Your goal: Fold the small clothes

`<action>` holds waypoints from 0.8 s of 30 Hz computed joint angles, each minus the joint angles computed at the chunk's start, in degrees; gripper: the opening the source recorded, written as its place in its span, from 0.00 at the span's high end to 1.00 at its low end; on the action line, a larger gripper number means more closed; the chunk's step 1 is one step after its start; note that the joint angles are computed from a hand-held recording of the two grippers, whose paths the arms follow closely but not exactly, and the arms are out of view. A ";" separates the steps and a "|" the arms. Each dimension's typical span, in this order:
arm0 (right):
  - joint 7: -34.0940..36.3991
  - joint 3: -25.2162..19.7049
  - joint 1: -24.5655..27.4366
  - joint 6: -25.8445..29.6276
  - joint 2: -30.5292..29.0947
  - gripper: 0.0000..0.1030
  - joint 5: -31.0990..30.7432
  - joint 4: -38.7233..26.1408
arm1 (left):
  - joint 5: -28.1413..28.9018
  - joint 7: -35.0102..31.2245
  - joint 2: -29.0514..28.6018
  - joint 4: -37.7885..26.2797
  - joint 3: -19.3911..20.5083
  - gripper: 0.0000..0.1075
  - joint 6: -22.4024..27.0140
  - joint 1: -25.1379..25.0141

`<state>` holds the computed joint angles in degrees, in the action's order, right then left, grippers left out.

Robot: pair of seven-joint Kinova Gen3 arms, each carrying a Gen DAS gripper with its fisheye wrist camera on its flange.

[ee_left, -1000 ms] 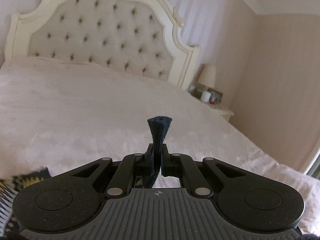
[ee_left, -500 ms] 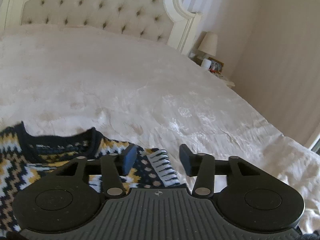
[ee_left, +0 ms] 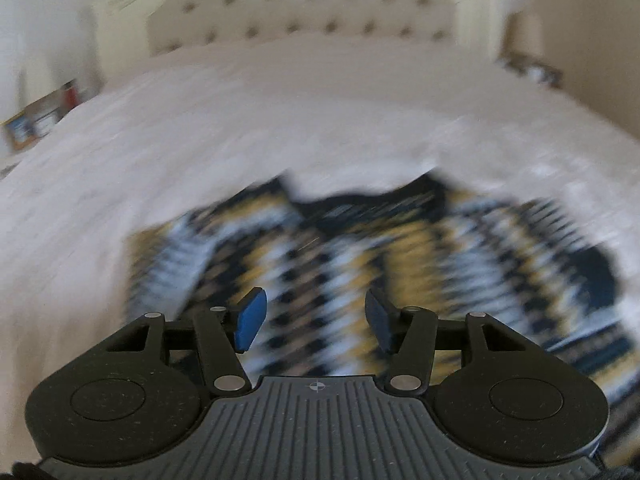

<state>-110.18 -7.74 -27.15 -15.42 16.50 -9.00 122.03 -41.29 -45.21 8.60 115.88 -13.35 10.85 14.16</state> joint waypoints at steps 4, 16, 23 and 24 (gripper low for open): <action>-0.12 -0.64 0.44 -1.26 0.82 0.01 1.17 0.15 | 2.51 -0.65 0.99 1.28 0.25 0.49 1.18 -5.31; 4.87 4.35 -4.73 0.55 3.65 0.01 -3.43 -1.37 | 16.79 -11.82 2.59 9.51 -17.43 0.45 -16.70 5.42; 14.73 13.06 -14.94 0.06 5.39 0.00 -12.27 -1.67 | 20.92 -15.88 2.89 12.57 -18.69 0.43 -23.21 5.59; 16.38 14.20 -16.34 -0.19 5.70 0.00 -13.77 -1.68 | 21.09 -16.29 2.74 12.46 -17.65 0.42 -22.97 4.67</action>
<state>-93.80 6.45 -43.49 -15.61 22.19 -22.77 120.35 -20.20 -61.49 11.34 128.35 -31.00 -12.12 18.82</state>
